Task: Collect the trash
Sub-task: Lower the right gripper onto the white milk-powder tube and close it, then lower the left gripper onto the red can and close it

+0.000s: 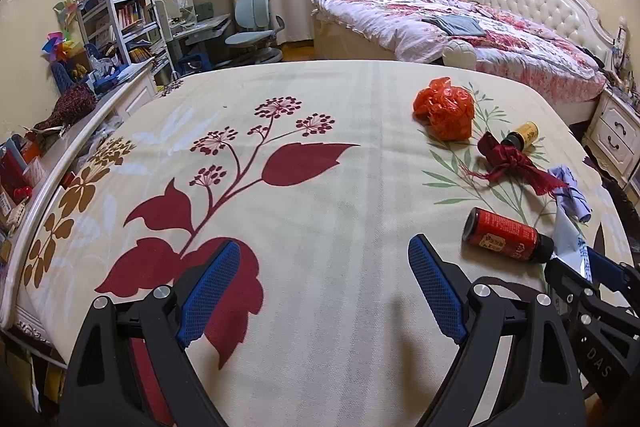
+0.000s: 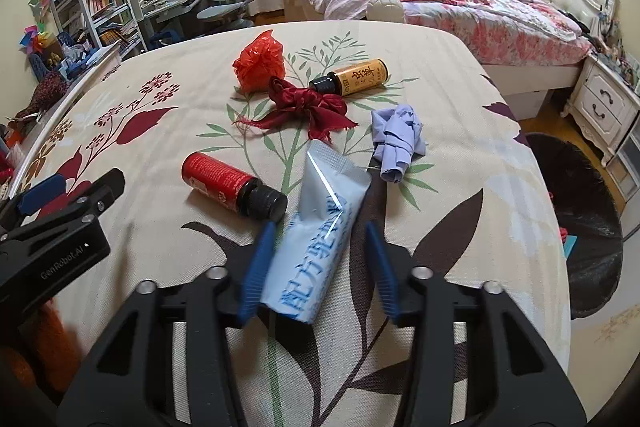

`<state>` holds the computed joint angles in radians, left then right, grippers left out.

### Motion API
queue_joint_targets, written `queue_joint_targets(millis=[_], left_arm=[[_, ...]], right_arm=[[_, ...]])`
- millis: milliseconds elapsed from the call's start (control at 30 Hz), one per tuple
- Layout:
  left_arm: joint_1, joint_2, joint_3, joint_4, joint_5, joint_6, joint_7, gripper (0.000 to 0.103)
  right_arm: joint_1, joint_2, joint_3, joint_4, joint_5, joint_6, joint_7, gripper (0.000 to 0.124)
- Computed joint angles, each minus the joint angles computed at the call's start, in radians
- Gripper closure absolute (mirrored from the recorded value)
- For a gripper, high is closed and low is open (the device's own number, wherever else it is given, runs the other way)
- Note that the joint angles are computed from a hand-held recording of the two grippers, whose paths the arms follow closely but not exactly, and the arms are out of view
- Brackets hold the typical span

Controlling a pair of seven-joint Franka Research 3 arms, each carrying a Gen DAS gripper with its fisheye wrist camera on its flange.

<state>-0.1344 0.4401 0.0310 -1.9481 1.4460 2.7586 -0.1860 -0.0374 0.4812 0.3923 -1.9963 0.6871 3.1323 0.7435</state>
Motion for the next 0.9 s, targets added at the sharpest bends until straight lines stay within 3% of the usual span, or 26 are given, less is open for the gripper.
queue_joint_targets(millis=[167, 467, 733, 900], left_arm=[[-0.005, 0.01, -0.005, 0.01, 0.002, 0.018, 0.004, 0.017], [-0.025, 0.051, -0.009, 0.061, -0.045, 0.083, 0.064, 0.017], [-0.037, 0.091, -0.001, 0.095, -0.256, 0.048, 0.235, 0.017], [-0.062, 0.114, 0.032, 0.128, -0.318, 0.028, 0.281, 0.017]], right_arm=[[-0.02, -0.006, 0.015, -0.008, 0.004, 0.004, -0.014, 0.095], [-0.03, -0.005, -0.016, -0.019, -0.029, 0.032, 0.003, 0.095], [-0.103, 0.006, 0.041, -0.018, -0.033, 0.034, -0.006, 0.095], [-0.125, 0.016, 0.063, -0.014, -0.036, 0.041, -0.019, 0.094]])
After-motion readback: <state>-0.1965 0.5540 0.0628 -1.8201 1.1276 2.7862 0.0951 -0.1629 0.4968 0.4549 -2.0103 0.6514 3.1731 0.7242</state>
